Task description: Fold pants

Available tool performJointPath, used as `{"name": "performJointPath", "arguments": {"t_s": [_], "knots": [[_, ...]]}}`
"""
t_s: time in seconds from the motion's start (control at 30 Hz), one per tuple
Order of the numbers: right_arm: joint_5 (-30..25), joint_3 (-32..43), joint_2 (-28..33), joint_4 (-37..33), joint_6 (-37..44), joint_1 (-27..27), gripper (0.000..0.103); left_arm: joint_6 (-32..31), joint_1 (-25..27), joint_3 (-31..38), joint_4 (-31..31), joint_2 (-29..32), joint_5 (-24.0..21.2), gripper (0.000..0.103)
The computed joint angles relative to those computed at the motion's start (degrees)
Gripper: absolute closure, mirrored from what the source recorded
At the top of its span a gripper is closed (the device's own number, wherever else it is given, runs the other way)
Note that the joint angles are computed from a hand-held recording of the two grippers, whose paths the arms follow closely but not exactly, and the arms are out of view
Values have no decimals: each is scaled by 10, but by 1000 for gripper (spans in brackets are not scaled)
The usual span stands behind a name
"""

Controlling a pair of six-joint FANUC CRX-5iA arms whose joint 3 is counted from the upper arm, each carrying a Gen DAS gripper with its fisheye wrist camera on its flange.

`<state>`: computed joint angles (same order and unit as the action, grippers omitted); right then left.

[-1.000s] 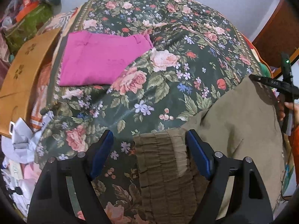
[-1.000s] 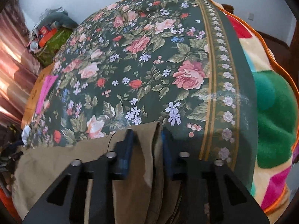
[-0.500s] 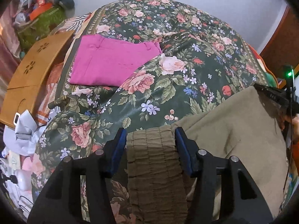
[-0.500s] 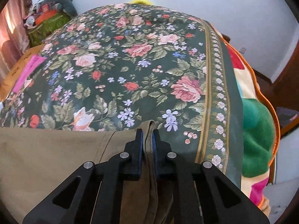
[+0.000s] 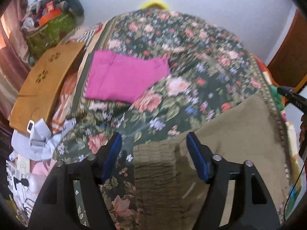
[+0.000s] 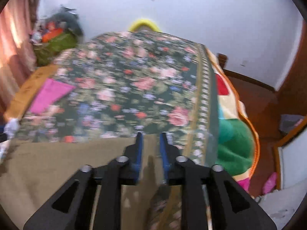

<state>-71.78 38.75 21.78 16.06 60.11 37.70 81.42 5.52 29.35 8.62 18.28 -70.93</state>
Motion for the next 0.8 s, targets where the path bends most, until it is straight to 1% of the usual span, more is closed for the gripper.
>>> {"name": "performJointPath", "arguments": {"t_s": [0.03, 0.07, 0.13, 0.2, 0.27, 0.33, 0.43, 0.53, 0.63, 0.7, 0.8], "knots": [[4, 4, -6, -17, 5, 4, 67, -5, -1, 3, 7, -2, 3, 27], [8, 8, -10, -32, 10, 7, 60, -11, -3, 6, 14, -4, 5, 23], [10, 23, -14, -72, 25, 15, 54, -23, -8, 15, 26, -2, 2, 17], [4, 41, -8, -111, 34, 21, 48, -29, -16, 34, 32, 8, -15, 12], [2, 51, -5, -152, 38, 24, 37, -30, -26, 55, 30, 22, -38, 5], [7, 48, -7, -191, 33, 25, 31, -30, -35, 65, 23, 31, -53, 4], [1, 41, -4, -218, 25, 30, 30, -29, -51, 77, 0, 44, -73, 4], [-30, 43, 9, -220, 29, 41, 30, -22, -59, 76, -6, 59, -98, 4], [-72, 47, 20, -233, 42, 44, 30, -29, -63, 62, -11, 62, -109, 4], [-86, 34, 17, -234, 48, 48, 30, -33, -73, 47, -33, 55, -101, 4], [-72, -2, -4, -215, 48, 58, 27, -44, -86, 25, -63, 34, -81, 4]]}}
